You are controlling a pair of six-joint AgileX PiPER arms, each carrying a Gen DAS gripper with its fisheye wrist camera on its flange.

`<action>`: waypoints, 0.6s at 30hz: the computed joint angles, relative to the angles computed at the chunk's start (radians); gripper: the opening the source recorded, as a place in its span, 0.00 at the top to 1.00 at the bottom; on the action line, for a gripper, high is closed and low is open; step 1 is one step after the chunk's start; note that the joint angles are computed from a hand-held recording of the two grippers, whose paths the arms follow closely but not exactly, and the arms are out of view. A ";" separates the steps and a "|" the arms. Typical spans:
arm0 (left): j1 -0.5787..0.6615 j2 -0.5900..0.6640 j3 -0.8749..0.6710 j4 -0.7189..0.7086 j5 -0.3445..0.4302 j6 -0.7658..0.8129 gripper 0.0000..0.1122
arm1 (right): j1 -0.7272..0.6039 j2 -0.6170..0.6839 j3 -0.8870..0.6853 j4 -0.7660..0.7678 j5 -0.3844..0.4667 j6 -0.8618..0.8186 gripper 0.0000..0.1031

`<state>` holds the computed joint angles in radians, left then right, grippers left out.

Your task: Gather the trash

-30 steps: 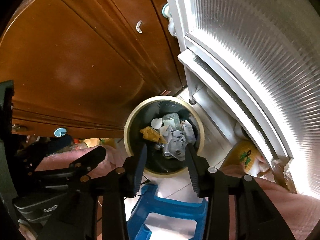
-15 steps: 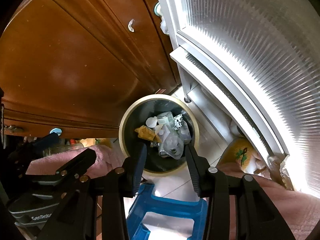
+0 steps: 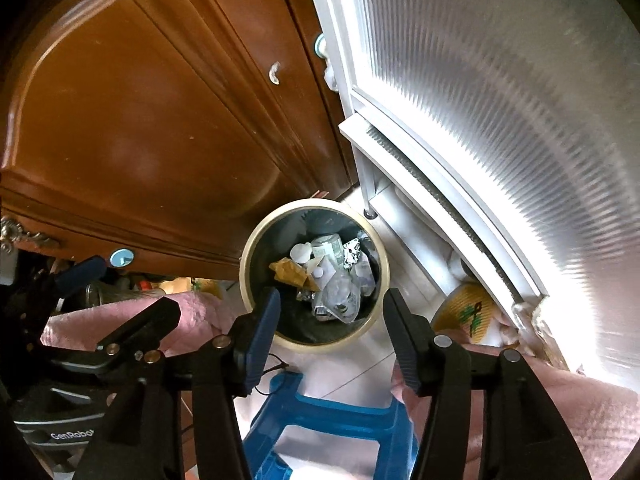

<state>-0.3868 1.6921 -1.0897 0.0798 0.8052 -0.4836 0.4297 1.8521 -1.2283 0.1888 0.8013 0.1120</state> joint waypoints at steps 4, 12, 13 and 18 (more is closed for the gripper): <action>-0.019 -0.064 0.001 0.002 0.034 -0.006 0.09 | -0.002 -0.078 0.041 0.012 0.014 -0.006 0.46; -0.086 -0.220 -0.062 0.059 0.160 -0.064 0.09 | -0.036 -0.272 0.077 0.059 0.105 -0.023 0.32; -0.098 -0.235 -0.087 0.069 0.186 -0.070 0.09 | -0.039 -0.293 0.072 0.057 0.123 -0.018 0.32; -0.141 -0.260 -0.244 0.112 0.326 -0.071 0.09 | -0.037 -0.394 -0.021 0.011 0.244 0.027 0.32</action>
